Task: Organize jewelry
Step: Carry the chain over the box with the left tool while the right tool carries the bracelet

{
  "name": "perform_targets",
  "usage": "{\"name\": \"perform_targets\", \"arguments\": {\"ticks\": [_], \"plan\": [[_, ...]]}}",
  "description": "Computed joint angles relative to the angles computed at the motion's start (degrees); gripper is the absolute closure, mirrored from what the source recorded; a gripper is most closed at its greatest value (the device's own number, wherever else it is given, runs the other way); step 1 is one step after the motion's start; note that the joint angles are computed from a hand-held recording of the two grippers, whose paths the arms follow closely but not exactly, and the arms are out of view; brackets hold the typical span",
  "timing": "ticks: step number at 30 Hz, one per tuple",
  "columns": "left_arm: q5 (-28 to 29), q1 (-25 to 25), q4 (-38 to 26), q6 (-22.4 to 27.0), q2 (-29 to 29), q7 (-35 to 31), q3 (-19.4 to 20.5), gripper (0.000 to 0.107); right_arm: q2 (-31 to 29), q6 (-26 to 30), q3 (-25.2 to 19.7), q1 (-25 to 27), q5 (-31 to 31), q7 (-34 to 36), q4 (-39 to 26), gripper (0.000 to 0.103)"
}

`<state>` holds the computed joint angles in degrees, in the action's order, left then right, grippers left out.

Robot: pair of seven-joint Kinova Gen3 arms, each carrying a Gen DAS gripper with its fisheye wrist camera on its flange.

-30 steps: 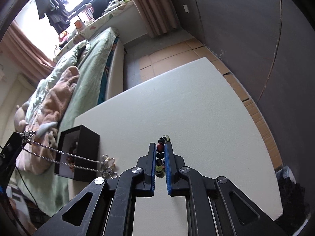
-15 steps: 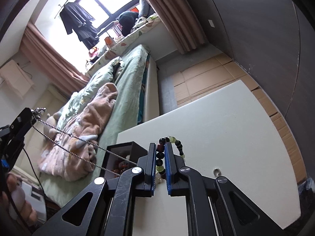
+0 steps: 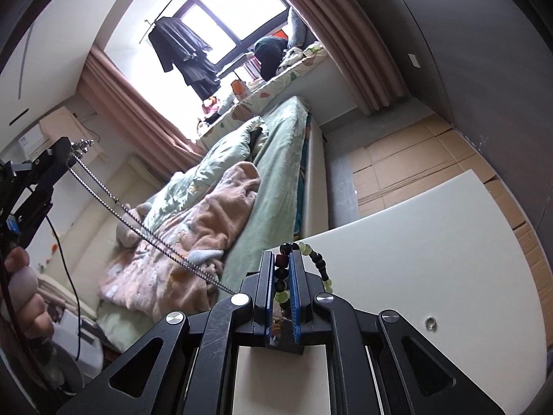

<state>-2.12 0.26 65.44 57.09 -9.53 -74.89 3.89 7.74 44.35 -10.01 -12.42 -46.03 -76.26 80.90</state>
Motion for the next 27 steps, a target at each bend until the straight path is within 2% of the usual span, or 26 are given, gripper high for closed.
{"name": "perform_targets", "arguments": {"ticks": [7,15,23,27], "plan": [[0.42,-0.6,-3.18,0.81,1.02,-2.18,-1.34,0.09,1.93,-0.49,-1.03,-0.61,-1.05,1.78,-1.75,0.093],[3.79,-1.37,-2.06,0.54,0.96,-3.74,-3.44,0.09,4.04,-0.06,-2.1,-1.24,1.27,0.32,-3.87,0.093],[5.24,-2.01,-2.58,0.92,0.58,-4.32,-3.76,0.09,4.82,0.41,-2.76,-1.51,2.39,-0.64,-4.63,0.093],[4.81,-2.2,-0.54,0.29,0.28,-3.53,-3.26,0.089,4.41,0.39,-2.86,-1.22,2.03,-0.4,-4.14,0.093]]}}
